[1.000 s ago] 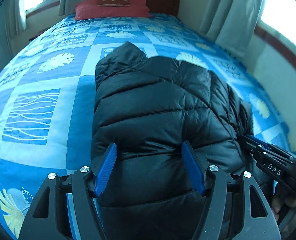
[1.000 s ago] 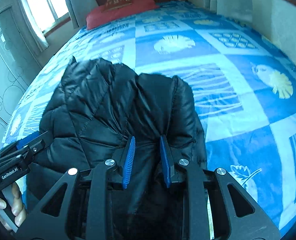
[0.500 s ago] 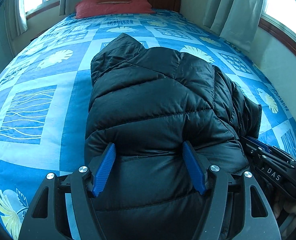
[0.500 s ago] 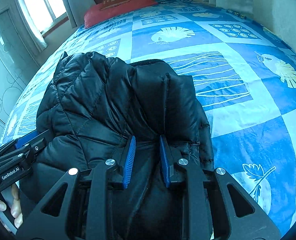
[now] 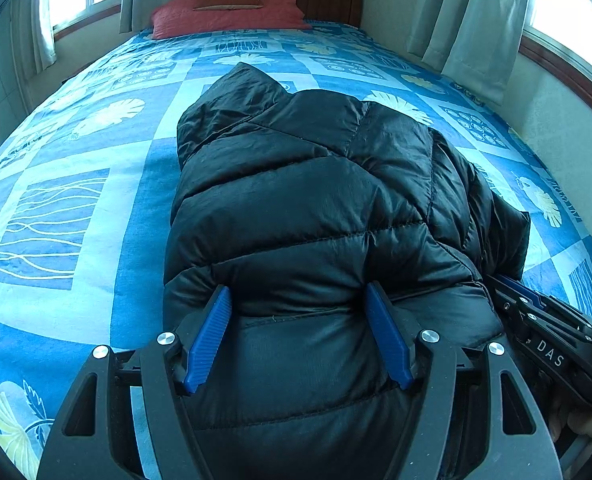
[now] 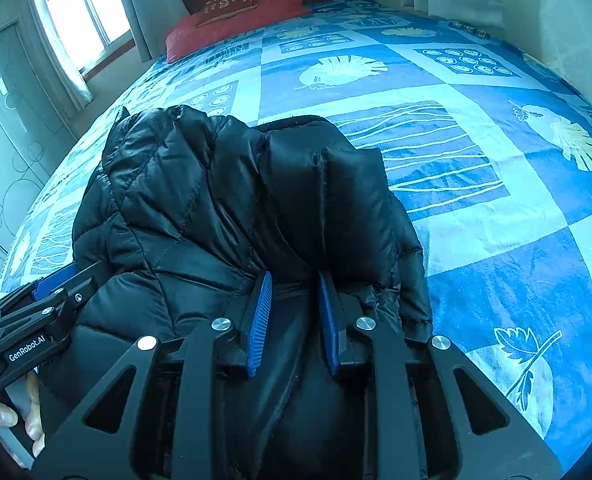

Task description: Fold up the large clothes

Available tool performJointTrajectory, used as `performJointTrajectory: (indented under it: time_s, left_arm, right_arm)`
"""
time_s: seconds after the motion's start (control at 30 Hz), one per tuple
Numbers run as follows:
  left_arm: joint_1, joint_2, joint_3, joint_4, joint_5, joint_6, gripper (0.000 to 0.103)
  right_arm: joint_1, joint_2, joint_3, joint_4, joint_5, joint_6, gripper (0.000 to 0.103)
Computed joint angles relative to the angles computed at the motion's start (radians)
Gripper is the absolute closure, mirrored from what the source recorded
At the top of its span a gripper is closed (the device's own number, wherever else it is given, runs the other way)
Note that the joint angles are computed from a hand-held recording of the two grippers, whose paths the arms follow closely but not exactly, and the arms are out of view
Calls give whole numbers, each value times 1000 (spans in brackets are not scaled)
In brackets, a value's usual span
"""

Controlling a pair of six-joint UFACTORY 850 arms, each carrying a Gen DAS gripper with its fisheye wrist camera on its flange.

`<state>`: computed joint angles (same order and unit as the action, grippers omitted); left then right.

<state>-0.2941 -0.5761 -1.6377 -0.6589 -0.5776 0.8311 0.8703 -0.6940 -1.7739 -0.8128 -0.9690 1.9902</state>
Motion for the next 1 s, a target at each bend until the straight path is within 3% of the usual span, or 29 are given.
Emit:
performJointTrajectory:
  time_s: [0.23,0.4,0.57,0.67,0.87,1.0]
  left_arm:
    - [5,24,24,-39,14,40,36]
    - [46,53,34,-107,-46,67,36]
    - [121,58,25,-189,-131,-29,35]
    - [160,27,4,-255,-236,-78,27]
    - [182,-13,15,-343,-360,-106,21]
    - [187,-39,3,-392,-414,-88,15]
  right_arm:
    - [18,-15,-37,-20,-57,-11,81]
    - [50,33,1,-74,-58,73,74]
    - [85,72,32,-117,-113,145,45]
    - [82,96,70,-91,-123,181,38]
    - [35,205,283,-127,132,400,27]
    - [6,257,415,-272,316,638,17]
